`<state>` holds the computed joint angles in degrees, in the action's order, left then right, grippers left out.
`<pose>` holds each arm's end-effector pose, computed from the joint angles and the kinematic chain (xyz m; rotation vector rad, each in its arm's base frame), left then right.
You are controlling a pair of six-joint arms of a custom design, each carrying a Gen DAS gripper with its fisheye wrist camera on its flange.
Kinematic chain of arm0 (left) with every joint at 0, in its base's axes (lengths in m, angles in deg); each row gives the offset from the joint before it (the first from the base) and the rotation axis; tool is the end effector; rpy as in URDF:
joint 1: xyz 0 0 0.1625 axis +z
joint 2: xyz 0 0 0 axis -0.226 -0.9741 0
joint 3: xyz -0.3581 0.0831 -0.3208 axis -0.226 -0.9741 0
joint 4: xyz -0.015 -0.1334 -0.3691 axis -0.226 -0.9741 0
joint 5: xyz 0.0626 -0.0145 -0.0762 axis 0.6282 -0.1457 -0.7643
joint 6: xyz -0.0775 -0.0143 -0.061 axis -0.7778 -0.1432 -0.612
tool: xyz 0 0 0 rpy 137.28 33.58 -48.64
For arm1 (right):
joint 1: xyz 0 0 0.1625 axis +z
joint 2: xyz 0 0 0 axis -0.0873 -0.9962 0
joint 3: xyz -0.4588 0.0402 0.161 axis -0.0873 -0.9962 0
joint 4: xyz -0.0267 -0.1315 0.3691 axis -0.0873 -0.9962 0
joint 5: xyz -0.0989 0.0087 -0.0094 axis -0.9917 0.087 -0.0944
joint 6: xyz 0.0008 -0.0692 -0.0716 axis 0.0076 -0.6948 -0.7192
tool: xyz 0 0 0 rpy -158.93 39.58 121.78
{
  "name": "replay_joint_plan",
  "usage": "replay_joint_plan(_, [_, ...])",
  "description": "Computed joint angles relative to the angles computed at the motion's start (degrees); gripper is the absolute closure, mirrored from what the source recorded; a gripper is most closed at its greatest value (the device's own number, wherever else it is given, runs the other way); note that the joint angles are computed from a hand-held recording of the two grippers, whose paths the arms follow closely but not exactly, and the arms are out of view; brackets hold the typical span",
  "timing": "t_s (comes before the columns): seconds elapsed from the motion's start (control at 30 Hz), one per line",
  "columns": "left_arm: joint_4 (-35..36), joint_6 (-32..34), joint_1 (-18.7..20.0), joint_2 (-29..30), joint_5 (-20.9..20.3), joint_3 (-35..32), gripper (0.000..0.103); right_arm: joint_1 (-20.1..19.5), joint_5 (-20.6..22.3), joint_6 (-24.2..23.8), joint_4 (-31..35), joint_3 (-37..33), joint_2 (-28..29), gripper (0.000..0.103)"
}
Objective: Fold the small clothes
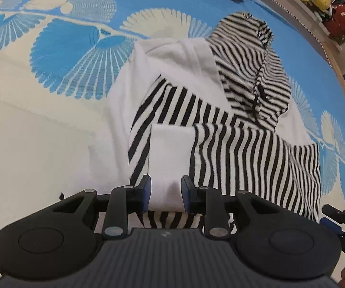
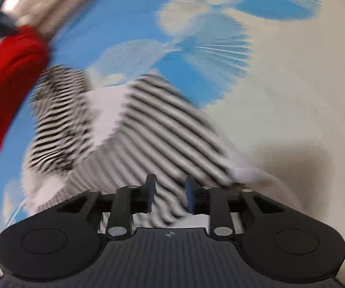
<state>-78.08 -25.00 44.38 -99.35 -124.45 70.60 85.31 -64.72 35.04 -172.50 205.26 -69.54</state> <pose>-0.3102 -0.4152 0.1339 -0.3826 2.4645 -0.6302 0.0305 -0.4014 0.3480 -0.4488 -2.6279 0.7207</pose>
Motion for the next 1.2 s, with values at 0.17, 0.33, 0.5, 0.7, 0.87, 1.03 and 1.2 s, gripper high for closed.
replay_joint_plan(0.17, [-0.21, -1.87, 2.02, 0.0, -3.44, 0.59, 0.074, -4.05, -2.54, 9.54, 10.57, -2.34, 1.6, 0.062])
replay_joint_plan(0.33, [-0.42, -2.98, 1.47, -1.13, 0.6, 1.08, 0.074, -2.88, -1.57, 7.71, 8.98, -1.63, 0.64, 0.061])
replay_joint_plan(0.5, [-5.29, -2.39, 2.23, -0.31, 2.17, 2.26, 0.074, 1.21, -5.83, -2.61, -0.96, -0.61, 2.83, 0.061])
replay_joint_plan(0.7, [-4.72, 0.53, 3.45, 2.47, 0.29, 0.64, 0.075, 4.59, -8.01, -15.55, -9.35, -0.32, 5.31, 0.06])
replay_joint_plan(0.87, [5.64, -2.13, -0.22, 2.08, 7.89, -1.74, 0.102, 3.71, -7.11, -11.72, -3.62, -1.97, 5.16, 0.058])
replay_joint_plan(1.03, [17.52, -5.56, -2.47, 2.69, 10.64, -5.5, 0.101, 0.72, -3.24, -4.31, 3.56, -3.08, 4.23, 0.055])
replay_joint_plan(1.2, [14.18, -5.29, -1.11, 2.4, 7.23, -4.73, 0.094, -2.01, -2.2, 0.08, 6.68, -3.04, 3.99, 0.054])
